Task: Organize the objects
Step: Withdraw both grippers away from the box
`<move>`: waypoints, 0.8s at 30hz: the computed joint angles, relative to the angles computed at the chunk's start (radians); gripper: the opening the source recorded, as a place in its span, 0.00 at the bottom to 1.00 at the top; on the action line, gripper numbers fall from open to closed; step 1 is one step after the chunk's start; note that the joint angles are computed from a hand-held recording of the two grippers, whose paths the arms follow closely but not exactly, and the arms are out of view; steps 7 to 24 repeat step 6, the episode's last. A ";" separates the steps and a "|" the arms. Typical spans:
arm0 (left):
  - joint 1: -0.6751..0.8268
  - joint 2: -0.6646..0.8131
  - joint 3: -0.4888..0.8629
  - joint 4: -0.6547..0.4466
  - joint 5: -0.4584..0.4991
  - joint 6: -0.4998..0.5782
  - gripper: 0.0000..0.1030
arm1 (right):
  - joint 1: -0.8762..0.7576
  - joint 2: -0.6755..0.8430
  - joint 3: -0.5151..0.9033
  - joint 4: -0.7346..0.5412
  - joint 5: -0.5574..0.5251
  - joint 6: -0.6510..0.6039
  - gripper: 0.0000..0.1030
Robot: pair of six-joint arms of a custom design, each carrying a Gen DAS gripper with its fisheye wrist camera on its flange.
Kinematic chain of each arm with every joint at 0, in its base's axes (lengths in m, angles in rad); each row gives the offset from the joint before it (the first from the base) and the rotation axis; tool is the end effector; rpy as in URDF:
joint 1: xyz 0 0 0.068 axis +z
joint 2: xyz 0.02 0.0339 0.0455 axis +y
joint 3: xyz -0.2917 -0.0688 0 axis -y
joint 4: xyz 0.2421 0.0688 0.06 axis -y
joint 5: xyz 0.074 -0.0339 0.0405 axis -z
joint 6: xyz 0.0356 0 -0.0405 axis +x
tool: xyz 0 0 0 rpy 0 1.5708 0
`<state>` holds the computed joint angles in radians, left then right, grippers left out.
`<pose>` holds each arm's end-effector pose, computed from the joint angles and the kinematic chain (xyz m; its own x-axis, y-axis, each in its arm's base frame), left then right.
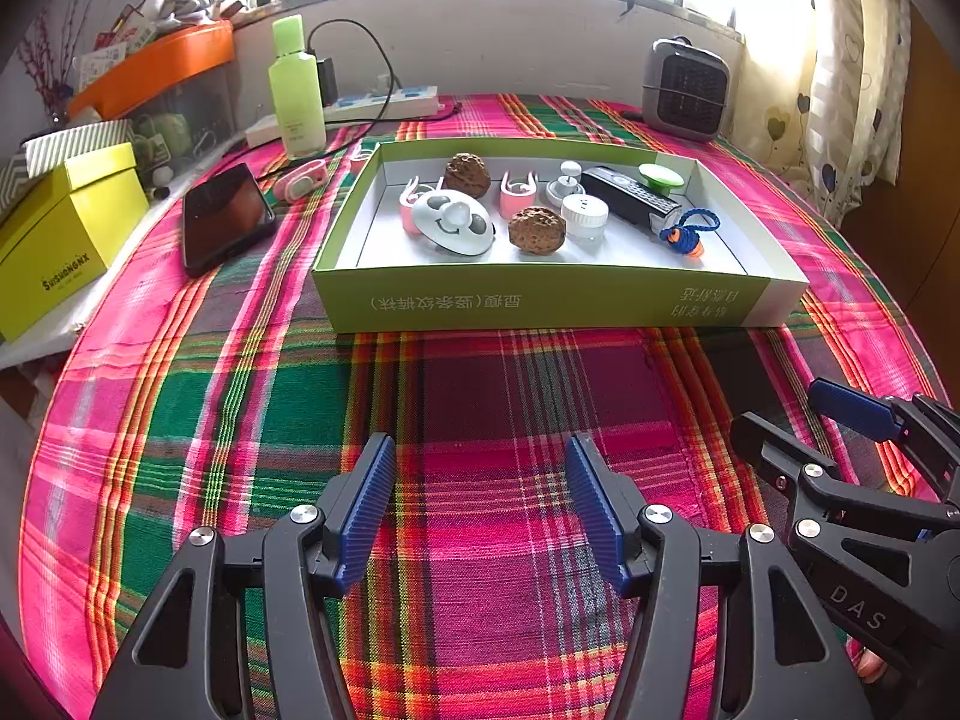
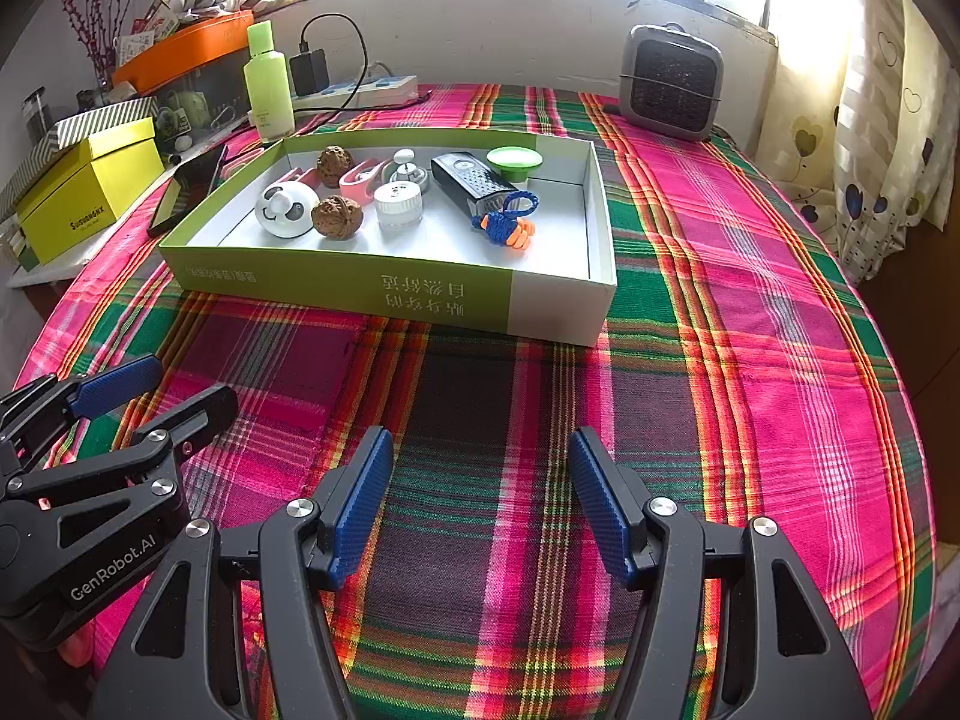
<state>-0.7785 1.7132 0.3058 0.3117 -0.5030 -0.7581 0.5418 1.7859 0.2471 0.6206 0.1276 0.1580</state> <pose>0.1602 -0.1339 0.0796 -0.7748 -0.0819 -0.6269 -0.1025 0.9947 -0.0032 0.1877 0.1077 0.0716 -0.7423 -0.2646 -0.6156 -0.3326 0.9430 -0.0043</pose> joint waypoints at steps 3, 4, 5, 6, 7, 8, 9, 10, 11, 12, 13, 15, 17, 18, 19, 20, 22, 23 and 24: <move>0.000 0.001 0.000 0.001 0.000 0.000 0.57 | 0.000 0.001 0.000 0.001 0.000 0.000 0.60; 0.000 0.001 0.000 0.001 0.000 0.000 0.57 | 0.000 0.000 0.000 0.001 0.000 0.000 0.60; 0.000 0.001 0.000 0.001 0.000 0.000 0.57 | 0.000 0.001 0.000 0.001 0.000 0.000 0.60; 0.000 0.000 0.000 0.001 0.000 0.000 0.57 | -0.002 0.000 -0.001 0.001 -0.001 -0.002 0.60; 0.000 0.000 0.000 0.001 0.000 0.000 0.57 | -0.002 0.000 -0.001 0.001 -0.001 -0.002 0.60; 0.000 0.000 0.000 0.001 0.000 0.000 0.57 | -0.002 0.000 -0.001 0.001 -0.001 -0.002 0.60; 0.000 0.000 0.000 0.001 0.000 0.000 0.57 | -0.002 0.000 -0.001 0.001 -0.001 -0.002 0.60; 0.000 0.000 0.000 0.001 0.000 0.000 0.57 | -0.002 0.000 -0.001 0.001 -0.001 -0.002 0.60; 0.000 0.000 0.000 0.001 0.000 0.000 0.57 | -0.002 0.000 -0.001 0.001 -0.001 -0.002 0.60; 0.000 0.000 0.000 0.001 0.000 0.000 0.57 | -0.002 0.000 -0.001 0.001 -0.001 -0.002 0.60; 0.000 0.000 0.000 0.001 0.000 0.000 0.57 | -0.002 0.000 -0.001 0.001 -0.001 -0.002 0.60; 0.000 0.000 0.000 0.001 0.000 0.000 0.57 | -0.002 0.000 -0.001 0.001 -0.001 -0.002 0.60; 0.000 0.000 0.000 0.001 0.000 0.000 0.57 | -0.002 0.000 -0.001 0.001 -0.001 -0.002 0.60; 0.000 0.000 0.000 0.001 0.000 0.000 0.57 | -0.002 0.000 -0.001 0.001 -0.001 -0.002 0.60; 0.000 0.000 0.000 0.001 0.000 0.000 0.57 | -0.002 0.000 -0.001 0.001 -0.001 -0.002 0.60; 0.000 0.000 0.000 0.001 0.000 0.000 0.57 | -0.002 0.000 -0.001 0.001 -0.001 -0.002 0.60; 0.000 0.000 0.000 0.001 0.000 0.000 0.57 | -0.002 0.000 -0.001 0.001 -0.001 -0.002 0.60; 0.000 0.000 0.000 0.001 0.000 0.000 0.57 | -0.002 0.000 -0.001 0.001 -0.001 -0.002 0.60; 0.000 0.000 0.000 0.001 0.000 0.000 0.57 | -0.002 0.000 -0.001 0.001 -0.001 -0.002 0.60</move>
